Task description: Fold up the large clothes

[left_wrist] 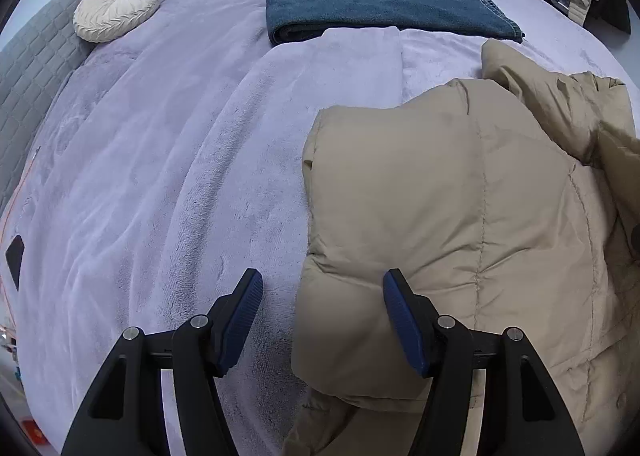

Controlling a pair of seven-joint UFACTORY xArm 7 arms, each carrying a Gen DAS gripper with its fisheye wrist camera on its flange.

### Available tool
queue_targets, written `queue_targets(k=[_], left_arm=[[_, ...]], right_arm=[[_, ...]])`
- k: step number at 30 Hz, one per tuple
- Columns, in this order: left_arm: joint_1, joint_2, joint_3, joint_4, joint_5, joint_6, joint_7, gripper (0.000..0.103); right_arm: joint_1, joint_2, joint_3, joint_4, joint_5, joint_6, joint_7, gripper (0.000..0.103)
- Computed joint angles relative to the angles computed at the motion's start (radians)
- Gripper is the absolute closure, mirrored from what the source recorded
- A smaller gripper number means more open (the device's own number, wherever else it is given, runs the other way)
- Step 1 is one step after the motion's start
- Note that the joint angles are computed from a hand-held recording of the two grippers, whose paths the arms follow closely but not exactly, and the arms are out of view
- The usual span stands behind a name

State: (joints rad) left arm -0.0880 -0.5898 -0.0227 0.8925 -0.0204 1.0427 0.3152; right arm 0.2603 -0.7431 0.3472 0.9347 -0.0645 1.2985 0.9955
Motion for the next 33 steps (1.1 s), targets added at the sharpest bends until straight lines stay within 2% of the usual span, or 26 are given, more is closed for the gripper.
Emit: queue_targets(k=[1, 2, 6, 7, 9, 12, 16, 18, 21, 23, 24, 27, 32, 33], left_arm=[[0.001, 0.001, -0.002, -0.002, 0.0, 0.0, -0.004, 0.038], [0.0, 0.006, -0.002, -0.001, -0.004, 0.0, -0.008, 0.038], [-0.005, 0.015, 0.001, 0.012, -0.02, 0.015, -0.01, 0.038], [-0.005, 0.014, -0.003, 0.009, -0.014, 0.01, -0.01, 0.038], [-0.004, 0.012, -0.007, 0.005, -0.008, 0.007, -0.011, 0.038], [-0.004, 0.011, -0.007, 0.004, -0.004, 0.006, -0.013, 0.038], [-0.002, 0.012, -0.011, 0.005, 0.0, 0.008, -0.024, 0.038], [0.0, 0.008, -0.018, -0.001, 0.011, 0.002, -0.033, 0.038], [0.001, -0.003, -0.027, -0.016, 0.027, -0.011, -0.044, 0.038], [0.0, -0.005, -0.028, -0.018, 0.032, -0.01, -0.049, 0.038], [-0.001, -0.004, -0.029, -0.013, 0.034, -0.003, -0.052, 0.038], [-0.003, -0.012, -0.036, -0.001, 0.053, 0.018, -0.047, 0.038], [-0.022, -0.04, -0.054, 0.024, 0.072, 0.087, -0.024, 0.038], [-0.027, -0.045, -0.058, 0.03, 0.07, 0.103, -0.025, 0.038]], right_arm=[[-0.001, -0.043, -0.014, -0.029, 0.013, 0.013, 0.02, 0.085], [-0.007, -0.086, -0.027, -0.058, 0.028, 0.035, 0.047, 0.09], [-0.004, -0.328, -0.103, -0.254, 0.182, 0.012, 0.171, 0.089], [-0.011, -0.368, -0.101, -0.27, 0.202, 0.035, 0.199, 0.078], [-0.032, -0.417, -0.086, -0.255, 0.202, 0.112, 0.234, 0.07], [-0.088, -0.443, -0.036, -0.167, 0.134, 0.217, 0.257, 0.069], [-0.114, -0.4, 0.005, -0.091, 0.03, 0.179, 0.147, 0.069], [-0.09, -0.348, -0.006, -0.098, 0.038, 0.123, 0.073, 0.069], [-0.05, -0.299, -0.022, -0.157, 0.097, 0.069, 0.027, 0.07], [-0.031, -0.29, -0.023, -0.199, 0.116, 0.079, 0.017, 0.07], [-0.03, -0.292, -0.02, -0.219, 0.11, 0.083, 0.015, 0.075], [-0.035, -0.31, -0.023, -0.233, 0.091, 0.094, 0.021, 0.079], [-0.045, -0.42, -0.076, -0.238, 0.143, 0.104, 0.077, 0.071], [-0.048, -0.45, -0.084, -0.24, 0.158, 0.114, 0.088, 0.064]])
